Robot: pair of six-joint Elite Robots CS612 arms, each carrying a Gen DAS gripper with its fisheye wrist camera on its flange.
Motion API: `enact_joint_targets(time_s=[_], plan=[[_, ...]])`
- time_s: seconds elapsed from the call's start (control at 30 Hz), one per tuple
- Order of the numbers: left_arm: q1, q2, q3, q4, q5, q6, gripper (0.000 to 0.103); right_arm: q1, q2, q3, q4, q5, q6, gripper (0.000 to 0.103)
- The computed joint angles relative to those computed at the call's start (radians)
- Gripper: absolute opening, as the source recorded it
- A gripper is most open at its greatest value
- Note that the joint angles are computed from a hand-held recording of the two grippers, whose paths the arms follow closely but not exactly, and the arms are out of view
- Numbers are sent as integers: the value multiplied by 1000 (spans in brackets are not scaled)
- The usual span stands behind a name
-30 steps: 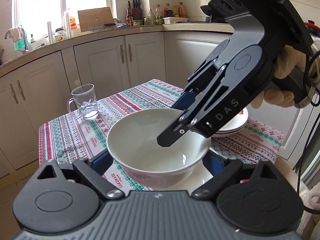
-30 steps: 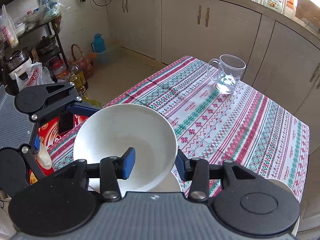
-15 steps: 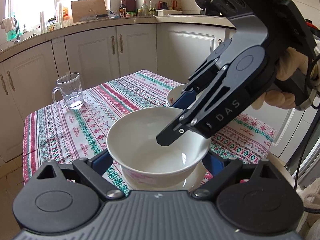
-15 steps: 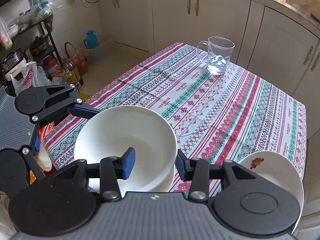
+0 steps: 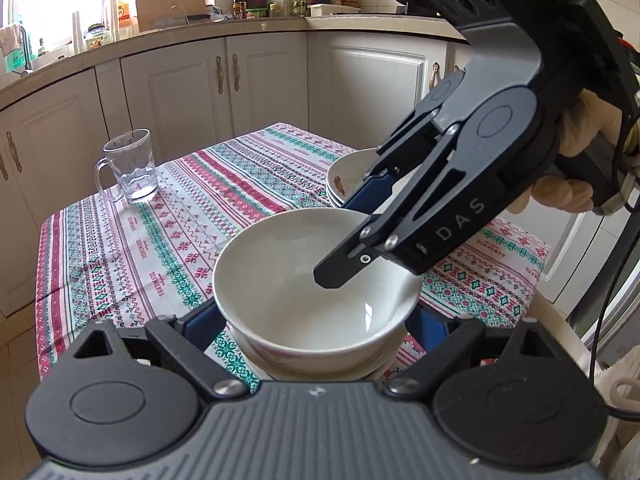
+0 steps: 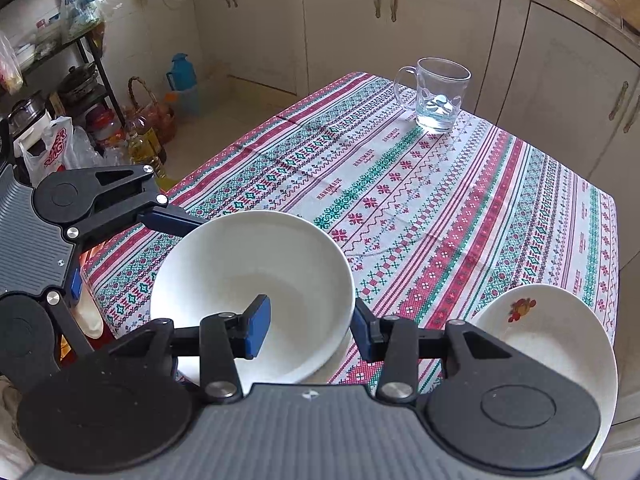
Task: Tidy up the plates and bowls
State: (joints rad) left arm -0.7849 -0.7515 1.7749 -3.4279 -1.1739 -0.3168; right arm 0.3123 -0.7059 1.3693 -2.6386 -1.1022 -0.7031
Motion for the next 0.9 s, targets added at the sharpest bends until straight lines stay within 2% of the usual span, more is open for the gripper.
enact_joint_targets(time_s=[0.63, 0.7, 0.77, 0.83, 0.9], plan=[[10, 4, -5, 13, -30, 2, 97, -1, 6, -1, -4, 8, 7, 53], [8, 4, -3, 5, -27, 15, 97, -2, 6, 1, -11, 7, 7, 58], [6, 2, 1, 2, -23, 23, 97, -3, 3, 10, -28, 14, 8, 75], [4, -2, 7, 1, -22, 32, 97, -4, 0, 23, -60, 19, 6, 86], [1, -8, 18, -2, -14, 39, 97, -6, -5, 33, -70, 30, -3, 87]])
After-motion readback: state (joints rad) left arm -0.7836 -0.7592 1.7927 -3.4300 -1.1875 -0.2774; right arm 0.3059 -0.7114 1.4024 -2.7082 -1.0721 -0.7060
